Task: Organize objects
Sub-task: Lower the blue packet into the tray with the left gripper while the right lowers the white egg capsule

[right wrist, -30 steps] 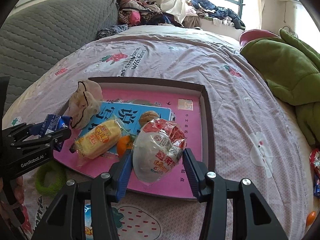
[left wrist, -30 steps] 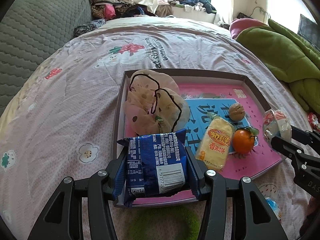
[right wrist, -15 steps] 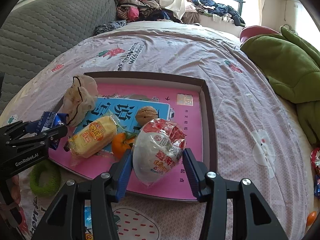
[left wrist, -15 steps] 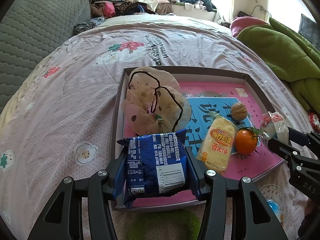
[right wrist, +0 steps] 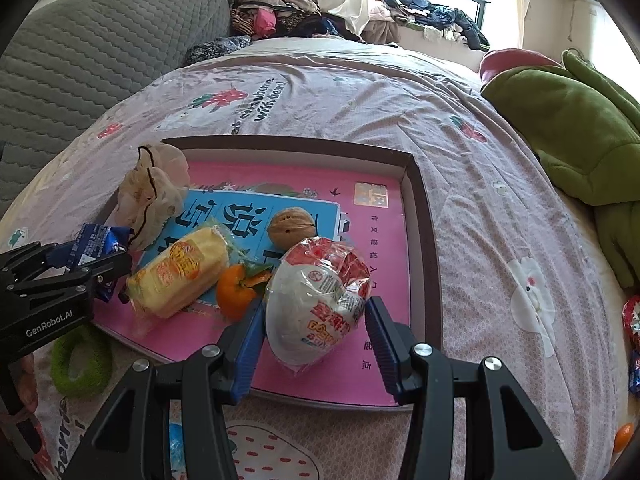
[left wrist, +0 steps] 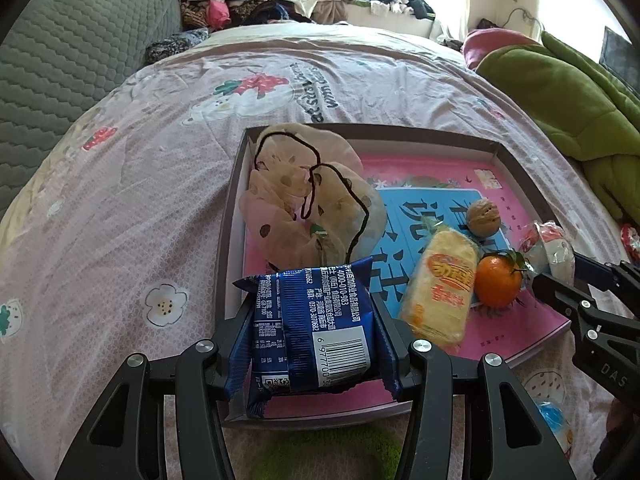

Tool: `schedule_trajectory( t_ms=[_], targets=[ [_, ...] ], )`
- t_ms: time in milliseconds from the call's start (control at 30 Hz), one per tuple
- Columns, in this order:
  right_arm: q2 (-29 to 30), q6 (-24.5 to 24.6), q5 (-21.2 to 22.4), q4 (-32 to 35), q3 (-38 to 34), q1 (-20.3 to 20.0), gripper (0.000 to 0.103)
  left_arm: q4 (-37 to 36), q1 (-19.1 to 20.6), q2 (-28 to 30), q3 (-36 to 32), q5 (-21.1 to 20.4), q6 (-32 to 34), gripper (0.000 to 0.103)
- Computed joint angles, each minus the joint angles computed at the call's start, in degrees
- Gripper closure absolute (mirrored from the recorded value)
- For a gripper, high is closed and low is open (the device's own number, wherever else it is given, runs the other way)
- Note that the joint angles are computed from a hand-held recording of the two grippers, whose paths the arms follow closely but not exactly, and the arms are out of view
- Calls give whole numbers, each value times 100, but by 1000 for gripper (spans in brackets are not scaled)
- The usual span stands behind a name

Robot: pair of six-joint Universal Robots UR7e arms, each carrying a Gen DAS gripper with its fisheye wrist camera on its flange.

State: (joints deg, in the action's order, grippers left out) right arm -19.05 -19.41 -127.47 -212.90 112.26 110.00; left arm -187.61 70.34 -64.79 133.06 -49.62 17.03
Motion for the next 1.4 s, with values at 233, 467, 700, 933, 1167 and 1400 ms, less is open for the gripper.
schedule_trajectory(
  t_ms=[233,467,700,933,1167,1400],
  targets=[
    [23,43,-22,61,-38,-71,52,91,46,121,-74,42,-75,49],
    [24,25,-120,88,-49,-38,52,191,67,132,-94,75,-165,49],
    [-29,101,-199,209,-33,-1,52,312,44,68,-81,80,-196,48],
    [-125,147,-243,205,29,56,52,451,-2,-93,-35,35,-311,48],
    [-238,248,-287,224,162,128,52,517,-151,-320,145,128,-366,47],
    [-439,333,-305,285,322,339,52,791,-401,-809,342,232,-518,47]
  ],
)
